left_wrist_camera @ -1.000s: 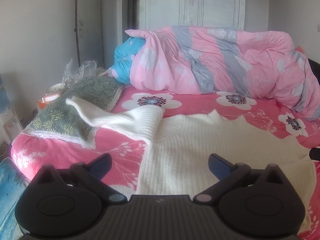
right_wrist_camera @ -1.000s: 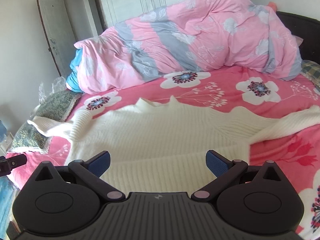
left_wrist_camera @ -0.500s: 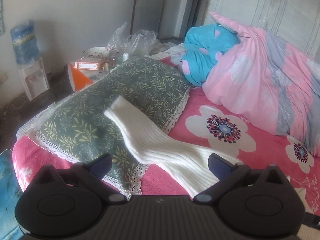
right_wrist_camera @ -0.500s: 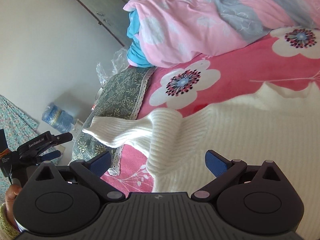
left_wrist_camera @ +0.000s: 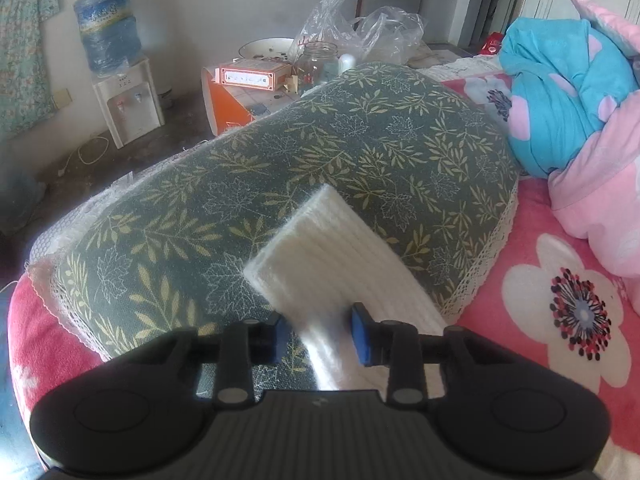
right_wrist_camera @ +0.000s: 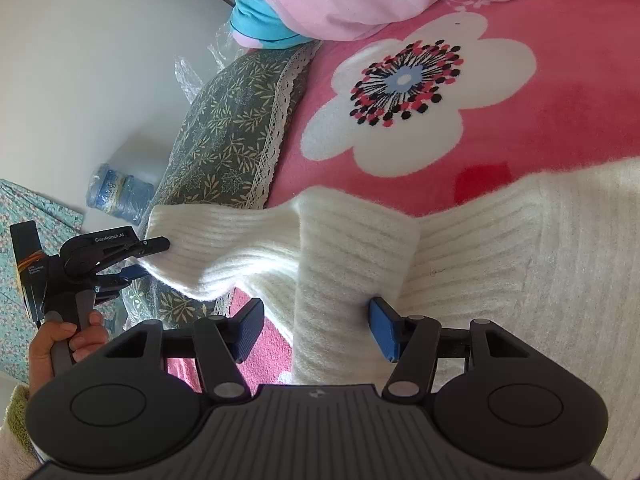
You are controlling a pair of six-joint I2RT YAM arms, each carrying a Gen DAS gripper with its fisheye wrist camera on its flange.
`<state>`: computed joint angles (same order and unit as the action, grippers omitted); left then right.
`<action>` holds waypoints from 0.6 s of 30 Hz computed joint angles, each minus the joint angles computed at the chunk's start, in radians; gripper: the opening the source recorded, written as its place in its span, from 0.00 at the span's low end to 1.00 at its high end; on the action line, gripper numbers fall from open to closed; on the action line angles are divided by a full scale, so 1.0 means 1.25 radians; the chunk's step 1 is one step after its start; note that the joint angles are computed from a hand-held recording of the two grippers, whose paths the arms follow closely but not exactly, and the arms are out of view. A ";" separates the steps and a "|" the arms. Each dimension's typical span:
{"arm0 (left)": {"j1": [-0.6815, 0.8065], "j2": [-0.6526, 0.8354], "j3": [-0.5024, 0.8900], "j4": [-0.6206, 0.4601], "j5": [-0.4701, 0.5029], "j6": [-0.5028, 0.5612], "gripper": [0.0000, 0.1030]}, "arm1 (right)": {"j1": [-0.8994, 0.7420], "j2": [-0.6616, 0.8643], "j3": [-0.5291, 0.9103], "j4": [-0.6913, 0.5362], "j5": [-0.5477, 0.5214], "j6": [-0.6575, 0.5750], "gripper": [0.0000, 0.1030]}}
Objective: Fold small clothes
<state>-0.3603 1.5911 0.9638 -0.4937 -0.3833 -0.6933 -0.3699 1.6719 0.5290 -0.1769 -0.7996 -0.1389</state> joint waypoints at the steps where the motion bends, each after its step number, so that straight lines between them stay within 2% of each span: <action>1: -0.009 0.003 0.003 -0.002 -0.013 0.007 0.11 | 0.001 0.008 0.008 -0.001 0.006 -0.004 1.00; 3: -0.051 0.004 0.018 -0.026 -0.064 0.021 0.10 | -0.013 0.005 0.018 -0.030 0.007 -0.027 1.00; 6: -0.162 -0.036 0.032 -0.054 -0.183 0.055 0.10 | -0.055 -0.028 0.034 -0.111 0.009 -0.083 1.00; 9: -0.338 -0.078 0.107 -0.140 -0.304 0.076 0.09 | -0.152 -0.107 0.064 -0.276 -0.001 -0.200 1.00; 11: -0.435 -0.073 0.179 -0.202 -0.341 0.059 0.09 | -0.242 -0.150 0.105 -0.413 -0.014 -0.312 1.00; 13: -0.559 -0.028 0.317 -0.289 -0.354 0.026 0.09 | -0.389 -0.164 0.179 -0.612 -0.035 -0.500 1.00; 15: -0.651 0.045 0.451 -0.353 -0.340 -0.010 0.09 | -0.547 -0.130 0.269 -0.794 -0.039 -0.693 1.00; 18: -0.740 0.156 0.605 -0.374 -0.284 -0.030 0.09 | -0.784 -0.004 0.441 -1.017 -0.014 -0.937 1.00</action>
